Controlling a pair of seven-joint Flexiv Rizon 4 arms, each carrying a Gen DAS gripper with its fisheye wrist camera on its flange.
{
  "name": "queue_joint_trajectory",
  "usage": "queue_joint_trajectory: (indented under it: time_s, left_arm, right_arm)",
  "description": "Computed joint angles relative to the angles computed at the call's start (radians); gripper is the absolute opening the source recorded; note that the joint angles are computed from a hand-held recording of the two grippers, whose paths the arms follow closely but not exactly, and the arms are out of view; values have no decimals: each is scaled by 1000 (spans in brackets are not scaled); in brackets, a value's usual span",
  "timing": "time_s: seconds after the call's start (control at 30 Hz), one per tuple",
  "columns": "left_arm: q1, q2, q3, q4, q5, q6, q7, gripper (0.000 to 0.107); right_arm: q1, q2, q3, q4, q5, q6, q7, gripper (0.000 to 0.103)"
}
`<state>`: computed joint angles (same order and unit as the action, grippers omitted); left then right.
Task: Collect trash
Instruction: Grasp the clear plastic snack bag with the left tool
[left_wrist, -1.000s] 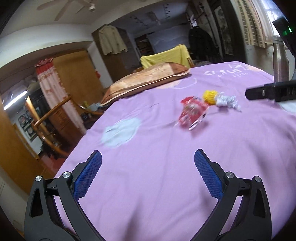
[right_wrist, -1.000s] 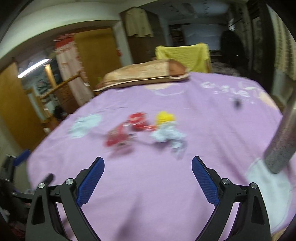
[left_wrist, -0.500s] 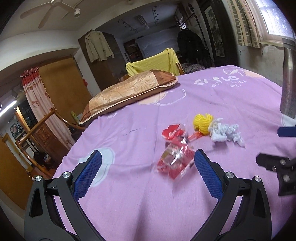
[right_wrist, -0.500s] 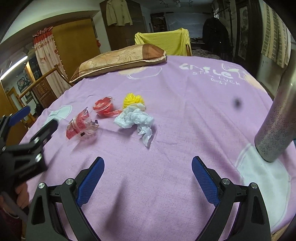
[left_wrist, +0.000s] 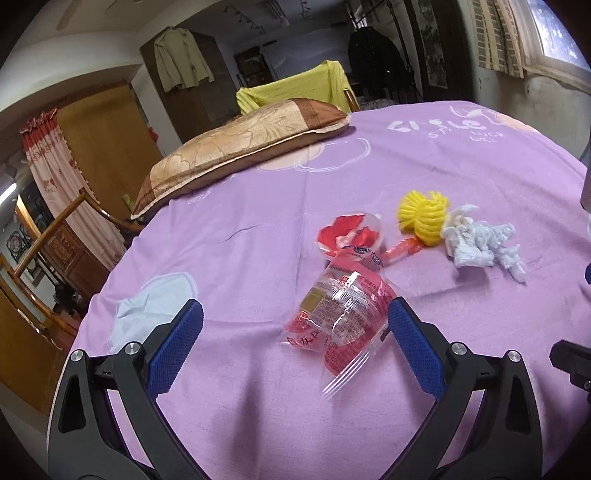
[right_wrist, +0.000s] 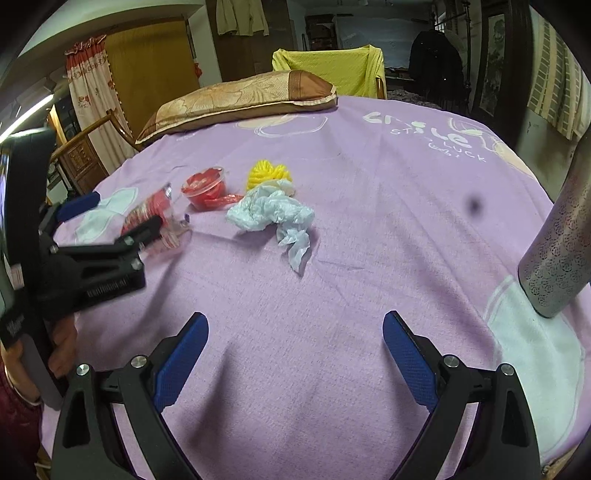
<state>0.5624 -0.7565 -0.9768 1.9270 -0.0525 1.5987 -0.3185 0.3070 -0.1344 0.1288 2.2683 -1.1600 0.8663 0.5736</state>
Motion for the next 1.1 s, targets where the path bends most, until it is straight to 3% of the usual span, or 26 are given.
queue_joint_trajectory:
  time_s: [0.23,0.47,0.57,0.63,0.8,0.9,1.0,1.1]
  left_arm:
    - [-34,14,39,-64,-94,-97,-20,96]
    - [-57,41,61,-79,-207,-182,25,96]
    - [-75,56,79,-93,-249,-268,49,97]
    - [-108,68,115,-101,-252,-304,74,97]
    - [-208,87,226,-116,-264,-279,98,97]
    - [-246,87,271,-155,-331,-263,57,96]
    - [-321,85,375,-221,-386,-268,-29,96]
    - [-350,89,442,-280,-441,-381,-79,96]
  right_arm:
    - [-14,-13,-10,9,37,72,-14,95]
    - [-15,-17,-15,9,29,95,-6,95]
    - [-15,-18,-16,8,31,97,-7,95]
    - [-14,-18,-17,8,31,97,-5,95]
    - [-12,-18,-15,8,34,94,-5,96]
    - [-12,-18,-16,9,30,96,-2,96]
    - [-12,-17,-16,10,30,96,-1,96]
    - [-14,-17,-18,12,19,105,7,96]
